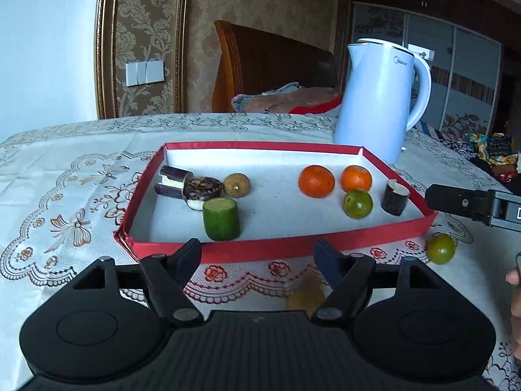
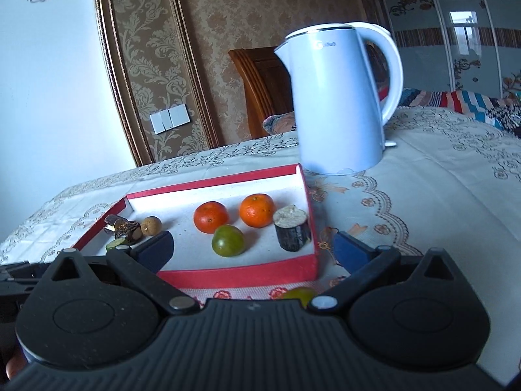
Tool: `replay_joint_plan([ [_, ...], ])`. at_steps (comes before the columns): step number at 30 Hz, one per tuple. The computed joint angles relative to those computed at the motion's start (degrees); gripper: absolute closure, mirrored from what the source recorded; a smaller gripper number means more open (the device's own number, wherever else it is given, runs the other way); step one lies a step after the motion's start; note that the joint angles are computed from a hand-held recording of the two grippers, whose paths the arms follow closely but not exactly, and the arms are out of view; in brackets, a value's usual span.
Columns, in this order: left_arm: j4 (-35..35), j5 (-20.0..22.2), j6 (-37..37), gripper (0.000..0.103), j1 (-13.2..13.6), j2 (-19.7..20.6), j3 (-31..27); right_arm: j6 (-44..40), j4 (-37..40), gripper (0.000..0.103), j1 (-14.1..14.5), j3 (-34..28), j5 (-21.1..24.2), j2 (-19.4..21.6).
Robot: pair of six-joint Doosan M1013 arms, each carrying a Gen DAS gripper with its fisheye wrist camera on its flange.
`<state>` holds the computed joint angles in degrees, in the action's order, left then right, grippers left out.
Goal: Organize fruits
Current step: 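Move the left tool to the brown kiwi-like fruit while the right tool moves to another green round fruit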
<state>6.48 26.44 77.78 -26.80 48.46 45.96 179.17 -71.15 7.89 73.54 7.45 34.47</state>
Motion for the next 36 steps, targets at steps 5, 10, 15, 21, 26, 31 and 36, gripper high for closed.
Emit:
replay_joint_plan([
  [5, -0.13, 0.65, -0.13, 0.027, -0.02, -0.02, 0.06, 6.21, -5.67, 0.0, -0.33, 2.73, 1.14, -1.09],
  [10, -0.32, 2.22, -0.15, 0.027, -0.02, 0.36, -0.68, 5.06, 0.54, 0.0, -1.34, 4.07, 1.56, -1.62],
  [15, 1.41, 2.25, -1.0, 0.027, -0.18, 0.26, -0.45, -6.05, 13.43, 0.0, -1.66, 3.53, 3.09, -1.4],
  [21, 1.24, 2.9, -0.68, 0.027, -0.17, 0.35, -0.71, -18.02, 20.92, 0.0, -0.85, 1.91, 7.64, -0.9],
  [26, 1.53, 3.07, -0.63, 0.027, -0.24, 0.4, -0.83, -27.48, 26.45, 0.0, -0.14, -0.32, 11.53, 0.07],
  [31, 1.2, 3.12, -0.02, 0.027, -0.27, 0.39, -0.81, -35.98, 29.7, 0.0, 0.6, -2.86, 15.19, 1.29],
  [36, 0.68, 3.04, 1.0, 0.027, -0.32, 0.32, -0.69, -39.47, 31.4, 0.0, 1.03, -5.39, 18.81, 2.57],
])
